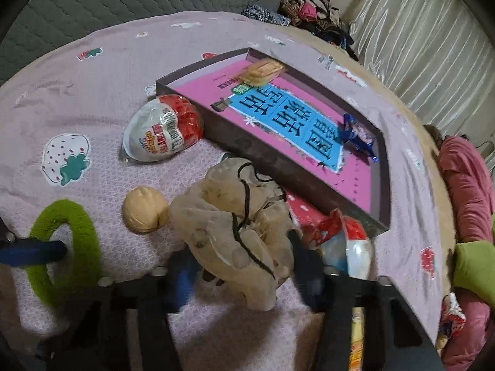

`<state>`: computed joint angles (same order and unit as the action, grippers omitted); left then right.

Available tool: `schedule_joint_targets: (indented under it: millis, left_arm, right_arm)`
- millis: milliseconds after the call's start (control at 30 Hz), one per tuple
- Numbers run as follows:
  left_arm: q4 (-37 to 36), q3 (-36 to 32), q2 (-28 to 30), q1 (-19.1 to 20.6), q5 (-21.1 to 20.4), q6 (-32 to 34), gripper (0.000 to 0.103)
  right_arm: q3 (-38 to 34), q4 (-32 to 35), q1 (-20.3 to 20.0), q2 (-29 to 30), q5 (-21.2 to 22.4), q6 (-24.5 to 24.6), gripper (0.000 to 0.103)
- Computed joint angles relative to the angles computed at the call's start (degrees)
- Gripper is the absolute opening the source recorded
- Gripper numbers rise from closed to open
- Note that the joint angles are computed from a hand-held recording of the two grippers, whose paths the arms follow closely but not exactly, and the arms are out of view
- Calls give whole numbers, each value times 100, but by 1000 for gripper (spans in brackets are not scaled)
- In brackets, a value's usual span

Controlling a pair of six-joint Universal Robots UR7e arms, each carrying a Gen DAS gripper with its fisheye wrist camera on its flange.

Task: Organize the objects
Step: 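Grasp the green fuzzy ring with the left tool while the right tool grasps the beige plush toy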

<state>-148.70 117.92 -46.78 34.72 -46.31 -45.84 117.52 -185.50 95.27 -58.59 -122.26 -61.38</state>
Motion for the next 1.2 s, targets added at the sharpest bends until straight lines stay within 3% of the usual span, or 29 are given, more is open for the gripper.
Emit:
schedule_joint_targets:
  millis: [133, 267, 467, 667, 1200]
  left_arm:
    - [94, -71, 26, 59, 13, -43, 30]
    - [131, -119, 50, 108, -54, -75, 14]
    - [8, -15, -21, 80, -127, -168, 12]
    - [-212, 105, -107, 0, -151, -145, 12]
    - [298, 248, -251, -443, 316, -626, 12]
  right_arm:
    - [-25, 443, -66, -141, 134, 299, 28]
    - [35, 785, -125, -348, 352, 528, 24]
    - [232, 1227, -227, -727, 714, 837, 23]
    - [598, 1166, -337, -1128, 1065, 916, 23]
    - [1403, 1123, -764, -2054, 1938, 1521, 23]
